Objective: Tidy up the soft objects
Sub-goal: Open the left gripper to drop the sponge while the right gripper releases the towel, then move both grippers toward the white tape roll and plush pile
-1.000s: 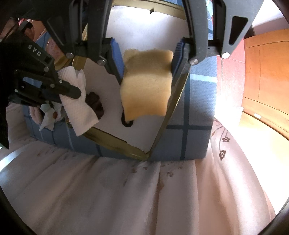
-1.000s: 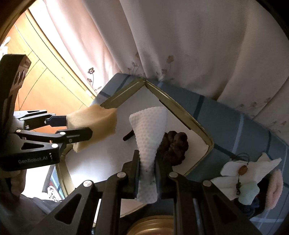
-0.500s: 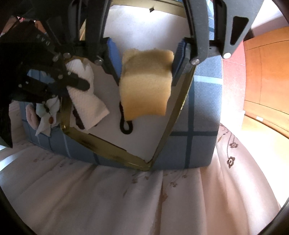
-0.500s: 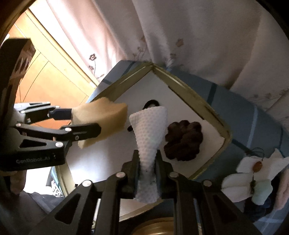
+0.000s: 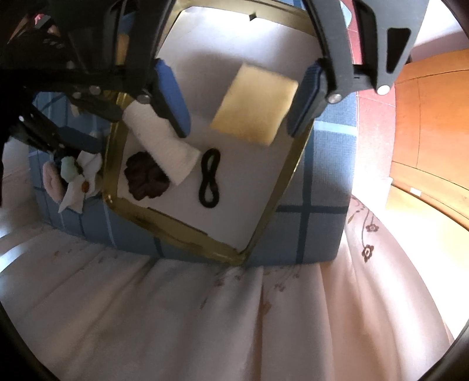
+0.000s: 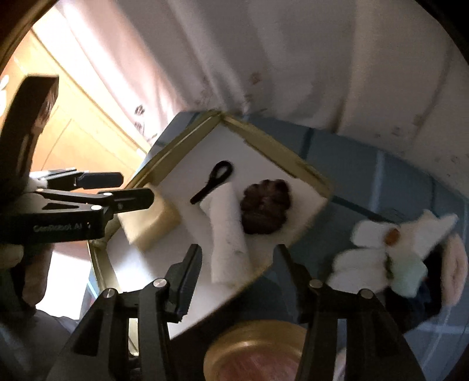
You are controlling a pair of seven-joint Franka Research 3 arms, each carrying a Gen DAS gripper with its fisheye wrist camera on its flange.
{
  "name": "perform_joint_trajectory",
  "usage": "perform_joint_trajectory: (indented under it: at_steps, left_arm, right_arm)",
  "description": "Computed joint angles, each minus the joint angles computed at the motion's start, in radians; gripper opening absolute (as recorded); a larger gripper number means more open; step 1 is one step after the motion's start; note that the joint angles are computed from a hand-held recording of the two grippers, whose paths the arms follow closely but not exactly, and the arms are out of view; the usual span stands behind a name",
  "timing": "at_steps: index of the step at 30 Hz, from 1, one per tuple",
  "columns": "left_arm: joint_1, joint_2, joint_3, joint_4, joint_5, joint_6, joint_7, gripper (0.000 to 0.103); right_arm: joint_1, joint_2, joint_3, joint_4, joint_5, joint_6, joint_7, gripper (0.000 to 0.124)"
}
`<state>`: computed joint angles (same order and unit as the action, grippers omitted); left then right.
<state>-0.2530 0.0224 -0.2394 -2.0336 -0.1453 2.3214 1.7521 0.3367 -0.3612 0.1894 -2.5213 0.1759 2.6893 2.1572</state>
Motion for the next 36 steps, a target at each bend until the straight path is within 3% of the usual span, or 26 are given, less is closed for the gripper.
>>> perform_joint_trajectory:
  at_steps: [5, 9, 12, 18, 23, 29, 36]
  left_arm:
    - [-0.005, -0.013, -0.003, -0.006, -0.007, 0.007, -0.022, 0.076]
    - [-0.017, -0.026, -0.009, -0.023, -0.015, 0.001, -0.009, 0.076]
    - [-0.031, -0.034, -0.015, -0.035, -0.018, -0.004, -0.001, 0.076]
    - [-0.057, -0.046, -0.023, -0.051, -0.025, -0.013, 0.019, 0.076]
    - [-0.075, -0.05, -0.03, -0.054, -0.013, -0.021, 0.025, 0.076]
    - [-0.09, -0.058, -0.034, -0.061, 0.011, -0.026, 0.029, 0.076]
    - [-0.096, -0.064, -0.034, -0.063, 0.035, -0.037, 0.012, 0.076]
  right_arm:
    - [-0.06, -0.162, 0.042, -0.12, -0.032, -0.024, 0.153, 0.053]
    - [-0.099, -0.321, 0.078, -0.219, -0.056, -0.12, 0.284, 0.053]
    - [-0.086, -0.432, 0.079, -0.29, -0.047, -0.224, 0.351, 0.053]
    - [-0.002, -0.587, 0.08, -0.386, -0.004, -0.34, 0.411, 0.053]
    - [0.051, -0.626, 0.083, -0.415, 0.021, -0.358, 0.419, 0.053]
    - [0.094, -0.588, 0.07, -0.428, 0.042, -0.324, 0.367, 0.053]
    - [0.086, -0.516, 0.068, -0.414, 0.012, -0.291, 0.3, 0.053]
